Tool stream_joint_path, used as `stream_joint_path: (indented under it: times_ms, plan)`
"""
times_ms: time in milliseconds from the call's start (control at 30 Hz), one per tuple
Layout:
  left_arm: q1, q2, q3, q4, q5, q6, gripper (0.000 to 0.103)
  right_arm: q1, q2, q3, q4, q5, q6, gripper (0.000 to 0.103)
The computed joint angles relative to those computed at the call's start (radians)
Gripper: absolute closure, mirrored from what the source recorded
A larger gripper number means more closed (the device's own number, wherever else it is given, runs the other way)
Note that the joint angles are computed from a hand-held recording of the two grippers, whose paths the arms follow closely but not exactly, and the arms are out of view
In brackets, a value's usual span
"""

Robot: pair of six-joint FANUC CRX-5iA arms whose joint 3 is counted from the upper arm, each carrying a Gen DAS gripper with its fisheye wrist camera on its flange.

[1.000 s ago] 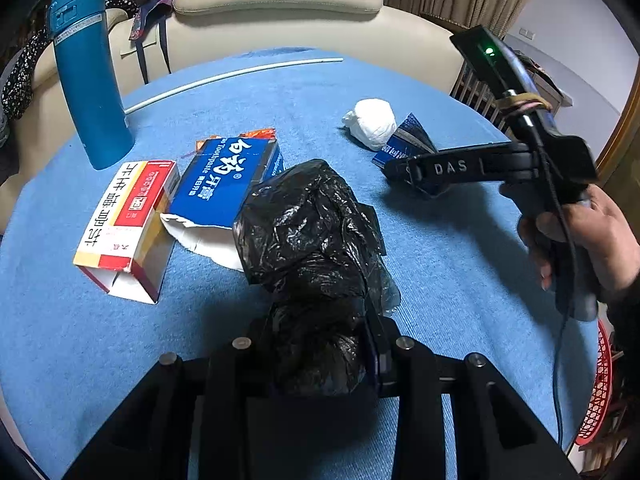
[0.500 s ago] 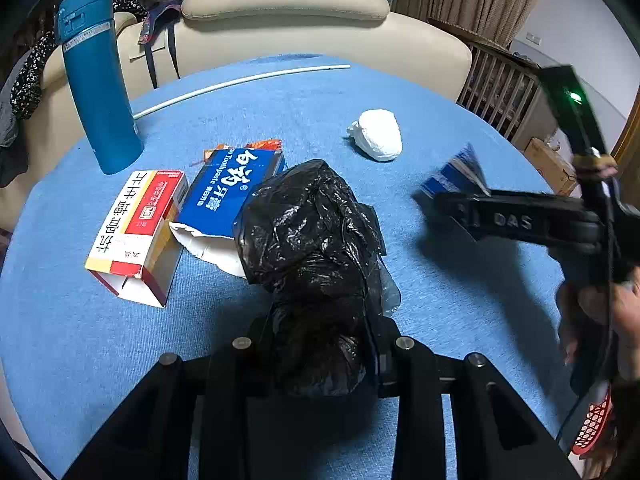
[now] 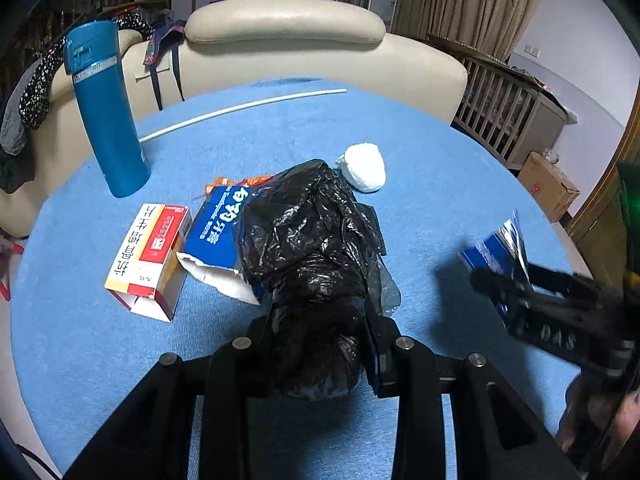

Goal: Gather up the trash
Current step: 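Carry the black bag and blue box over the red basket with both tools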

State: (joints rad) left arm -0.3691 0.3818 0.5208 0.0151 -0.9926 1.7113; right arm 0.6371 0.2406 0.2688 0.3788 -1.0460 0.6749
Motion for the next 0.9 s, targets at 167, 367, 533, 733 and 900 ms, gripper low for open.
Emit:
stream_joint_path:
  times_ms: [167,367,533,733,900]
  plan:
    - [-0.011,-0.001,0.015,-0.009,0.000,0.002,0.069,0.030,-0.065,-0.085,0.058,0.001,-0.086,0.031]
    - [-0.026,-0.018,-0.001,-0.020,0.006,0.004,0.069,0.053,-0.125,-0.161,0.104,0.005,-0.185,0.031]
    - [-0.033,-0.021,0.002,-0.027,0.002,0.006,0.069,0.070,-0.156,-0.198,0.145,-0.002,-0.239,0.031]
    - [-0.045,-0.021,0.008,-0.035,0.003,0.005,0.069,0.094,-0.181,-0.230,0.196,-0.018,-0.297,0.031]
    - [-0.054,-0.016,0.021,-0.032,-0.002,-0.008,0.069,0.104,-0.212,-0.263,0.222,-0.024,-0.344,0.031]
